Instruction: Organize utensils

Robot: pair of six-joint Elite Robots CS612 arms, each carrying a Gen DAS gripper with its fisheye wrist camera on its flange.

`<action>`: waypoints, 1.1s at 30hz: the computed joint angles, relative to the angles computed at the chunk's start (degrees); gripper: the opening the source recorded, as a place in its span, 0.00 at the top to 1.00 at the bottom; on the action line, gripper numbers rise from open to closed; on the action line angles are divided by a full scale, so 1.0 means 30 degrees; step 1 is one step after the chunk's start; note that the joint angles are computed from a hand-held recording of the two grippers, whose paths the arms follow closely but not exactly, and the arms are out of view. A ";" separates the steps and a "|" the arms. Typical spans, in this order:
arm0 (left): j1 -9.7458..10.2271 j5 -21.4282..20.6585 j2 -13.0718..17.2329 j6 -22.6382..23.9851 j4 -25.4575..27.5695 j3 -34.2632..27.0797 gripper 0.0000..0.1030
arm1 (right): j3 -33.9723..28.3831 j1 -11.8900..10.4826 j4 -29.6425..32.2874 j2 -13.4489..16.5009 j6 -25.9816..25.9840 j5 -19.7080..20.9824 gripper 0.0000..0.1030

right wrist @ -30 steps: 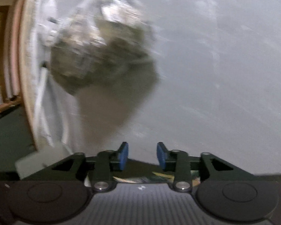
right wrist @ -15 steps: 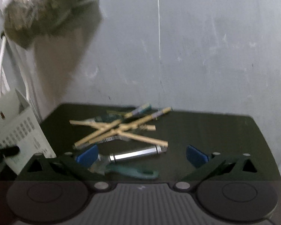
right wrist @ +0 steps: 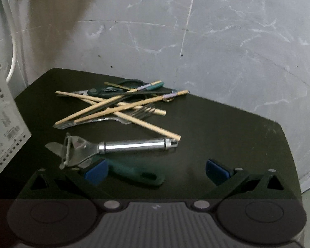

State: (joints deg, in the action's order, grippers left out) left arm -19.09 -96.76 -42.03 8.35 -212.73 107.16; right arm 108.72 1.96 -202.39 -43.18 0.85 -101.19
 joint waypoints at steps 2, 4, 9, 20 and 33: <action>-0.0024 0.0092 -0.0004 -0.0049 -0.0015 0.0017 0.25 | -0.0070 -0.0137 -0.0261 0.0013 -0.0462 0.0836 0.00; -0.0040 0.0165 -0.0010 -0.0096 -0.0034 0.0034 0.25 | -0.0124 -0.0223 -0.0494 0.0045 -0.1114 0.1705 0.00; -0.0062 0.0248 -0.0014 -0.0156 -0.0064 0.0055 0.25 | -0.0252 -0.0008 -0.0876 0.0210 -0.4039 0.2560 0.00; -0.0060 0.0249 -0.0011 -0.0168 -0.0079 0.0053 0.25 | -0.1229 -0.0138 -0.1030 0.0640 -1.1389 0.1401 0.00; -0.0097 0.0395 0.0012 -0.0207 -0.0117 0.0031 0.25 | -0.2422 -0.0351 0.2243 0.0847 -1.9546 0.2045 0.00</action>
